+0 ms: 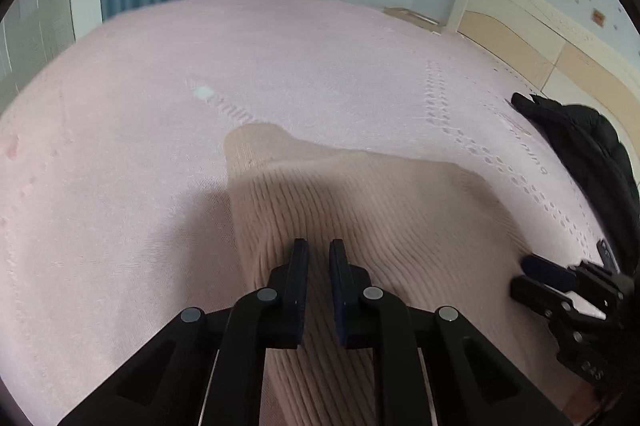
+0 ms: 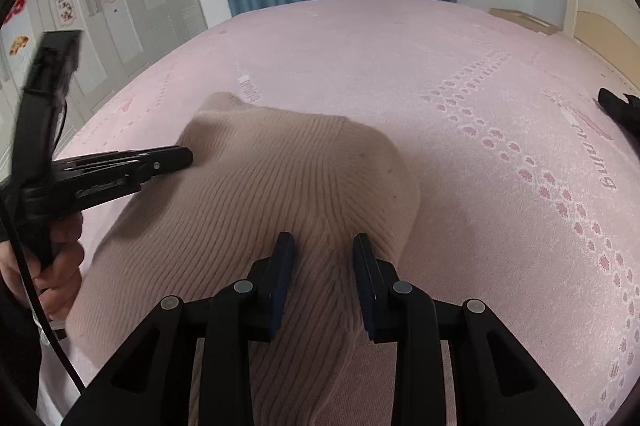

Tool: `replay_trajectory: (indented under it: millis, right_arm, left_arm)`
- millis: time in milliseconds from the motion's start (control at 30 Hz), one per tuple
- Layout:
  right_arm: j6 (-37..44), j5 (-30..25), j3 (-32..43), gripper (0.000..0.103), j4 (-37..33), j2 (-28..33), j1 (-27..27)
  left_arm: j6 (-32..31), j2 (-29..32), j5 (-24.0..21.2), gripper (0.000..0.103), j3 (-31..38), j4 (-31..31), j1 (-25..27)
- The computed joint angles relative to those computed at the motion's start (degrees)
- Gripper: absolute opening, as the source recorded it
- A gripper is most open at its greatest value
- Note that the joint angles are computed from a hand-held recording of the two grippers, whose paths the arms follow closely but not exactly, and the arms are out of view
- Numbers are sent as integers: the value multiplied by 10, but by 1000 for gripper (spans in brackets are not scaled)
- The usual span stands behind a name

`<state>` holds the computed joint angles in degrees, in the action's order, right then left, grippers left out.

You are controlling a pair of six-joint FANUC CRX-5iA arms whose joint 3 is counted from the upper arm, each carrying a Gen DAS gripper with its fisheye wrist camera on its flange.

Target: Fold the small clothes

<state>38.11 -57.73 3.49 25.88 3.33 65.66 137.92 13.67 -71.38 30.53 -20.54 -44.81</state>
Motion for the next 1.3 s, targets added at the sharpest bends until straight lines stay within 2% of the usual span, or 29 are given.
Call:
replay_trajectory:
  millis: [67, 267, 400, 533, 633, 733, 800, 833, 900, 933, 967, 1033, 1067, 1167, 1233, 1300]
  right_arm:
    - [-13, 7, -6, 29, 14, 2, 1]
    - [-15, 18, -15, 29, 6, -13, -4]
    - [-20, 8, -18, 29, -3, -25, 2]
    - [-37, -24, -33, 31, 20, -48, 37]
    - [-45, -45, -41, 33, 11, -65, 54]
    - [-78, -49, -55, 42, -11, -83, 60]
    - [-106, -60, -54, 44, -5, -77, 61]
    - [-112, -54, -52, 44, -14, -75, 57]
    - [-113, -31, -53, 18, -25, -74, 52]
    - [-117, -27, -57, 10, -7, -74, 56]
    - [-130, -18, -75, 9, 39, -81, 66]
    - [-146, -1, -100, 8, 69, -100, 71]
    - [-147, -12, -99, 6, 68, -98, 70]
    - [-115, -71, -68, 7, 6, -68, 58]
    - [-115, -89, -67, 10, 22, -64, 64]
    - [-127, -89, -69, 18, 39, -71, 69]
  left_arm:
    - [12, -6, 16, 12, -15, 1, 1]
    - [31, -27, 6, 13, -29, -28, -25]
    - [48, -46, -7, 22, -35, -32, -51]
    - [66, -51, -33, 27, -29, -45, -84]
    - [88, -68, -37, 29, -44, -39, -99]
    - [111, -86, -25, 29, -69, -8, -94]
    - [116, -86, -34, 29, -74, -5, -101]
    - [117, -84, -38, 29, -75, -6, -104]
    - [122, -87, -35, 29, -81, -7, -109]
    - [128, -89, -35, 29, -84, -13, -113]
    - [137, -92, -34, 29, -86, -17, -117]
    - [150, -100, -23, 29, -93, -20, -120]
    - [153, -99, -25, 29, -90, -25, -122]
    - [148, -93, -31, 29, -83, -23, -118]
    - [146, -90, -39, 29, -78, -24, -117]
    - [149, -89, -41, 29, -75, -29, -119]
